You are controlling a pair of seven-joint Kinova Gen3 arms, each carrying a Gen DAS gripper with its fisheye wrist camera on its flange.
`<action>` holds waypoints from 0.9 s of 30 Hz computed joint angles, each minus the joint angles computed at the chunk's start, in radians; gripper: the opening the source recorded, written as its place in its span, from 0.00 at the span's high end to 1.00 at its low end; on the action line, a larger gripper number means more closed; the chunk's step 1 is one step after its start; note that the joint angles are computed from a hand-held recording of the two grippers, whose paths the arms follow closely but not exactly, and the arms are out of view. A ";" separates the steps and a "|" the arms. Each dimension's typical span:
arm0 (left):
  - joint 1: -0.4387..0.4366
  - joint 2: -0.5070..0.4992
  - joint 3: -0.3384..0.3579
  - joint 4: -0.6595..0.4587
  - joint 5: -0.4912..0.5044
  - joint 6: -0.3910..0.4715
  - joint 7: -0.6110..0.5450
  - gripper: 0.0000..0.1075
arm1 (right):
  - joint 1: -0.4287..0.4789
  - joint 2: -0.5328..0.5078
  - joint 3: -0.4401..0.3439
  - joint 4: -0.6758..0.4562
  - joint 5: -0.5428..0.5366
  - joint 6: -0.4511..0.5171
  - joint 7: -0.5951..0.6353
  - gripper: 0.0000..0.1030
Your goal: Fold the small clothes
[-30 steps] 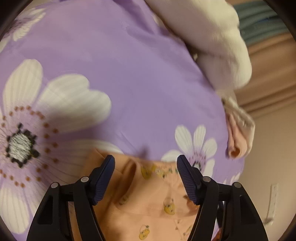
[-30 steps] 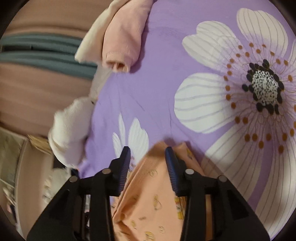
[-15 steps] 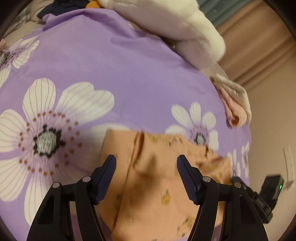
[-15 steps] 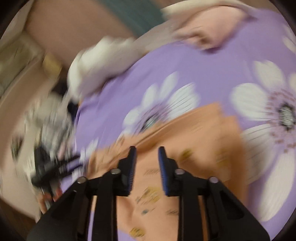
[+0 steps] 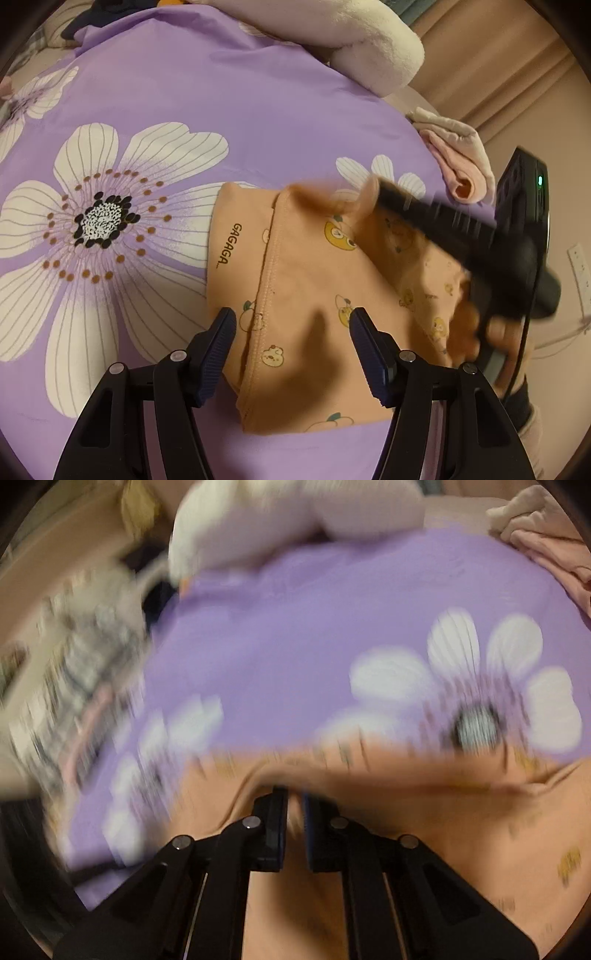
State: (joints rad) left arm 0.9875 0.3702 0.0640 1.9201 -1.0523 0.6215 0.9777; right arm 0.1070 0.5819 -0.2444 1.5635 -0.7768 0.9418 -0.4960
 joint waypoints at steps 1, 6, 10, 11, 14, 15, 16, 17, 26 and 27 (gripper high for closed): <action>0.004 -0.002 0.000 0.001 -0.003 0.003 0.003 0.41 | 0.010 0.005 -0.010 -0.011 -0.027 -0.005 -0.012 0.90; 0.018 -0.003 0.012 0.000 -0.021 0.026 0.004 0.41 | 0.080 0.004 0.005 -0.042 -0.063 0.063 -0.028 0.89; 0.038 0.006 0.021 -0.006 -0.048 0.039 0.035 0.41 | 0.205 -0.017 0.034 -0.026 -0.071 0.206 0.069 0.87; 0.047 0.011 0.027 -0.014 -0.048 0.055 0.032 0.41 | 0.244 -0.024 0.046 -0.015 -0.082 0.242 0.105 0.84; 0.062 0.018 0.035 -0.034 -0.049 0.079 0.014 0.41 | 0.353 -0.025 0.102 -0.021 -0.116 0.340 0.172 0.66; 0.061 0.026 0.049 -0.055 -0.034 0.106 -0.017 0.41 | 0.383 -0.027 0.118 -0.018 -0.128 0.357 0.194 0.66; 0.062 0.031 0.052 -0.067 -0.027 0.117 -0.033 0.41 | 0.414 -0.027 0.135 -0.019 -0.140 0.371 0.215 0.66; 0.066 0.037 0.052 -0.079 -0.025 0.119 -0.043 0.41 | 0.443 -0.032 0.158 -0.022 -0.142 0.372 0.230 0.65; 0.074 0.103 0.031 -0.173 0.110 0.125 -0.177 0.41 | 0.506 0.016 0.202 0.010 -0.058 0.357 0.282 0.66; 0.082 0.106 0.021 -0.173 0.120 0.123 -0.176 0.41 | 0.504 0.012 0.200 0.029 -0.063 0.340 0.301 0.67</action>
State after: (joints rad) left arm 1.0690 0.4758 0.0850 1.7475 -0.9321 0.7441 0.8018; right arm 0.6110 0.5943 -0.0447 1.5929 -0.8393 1.2819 -0.1946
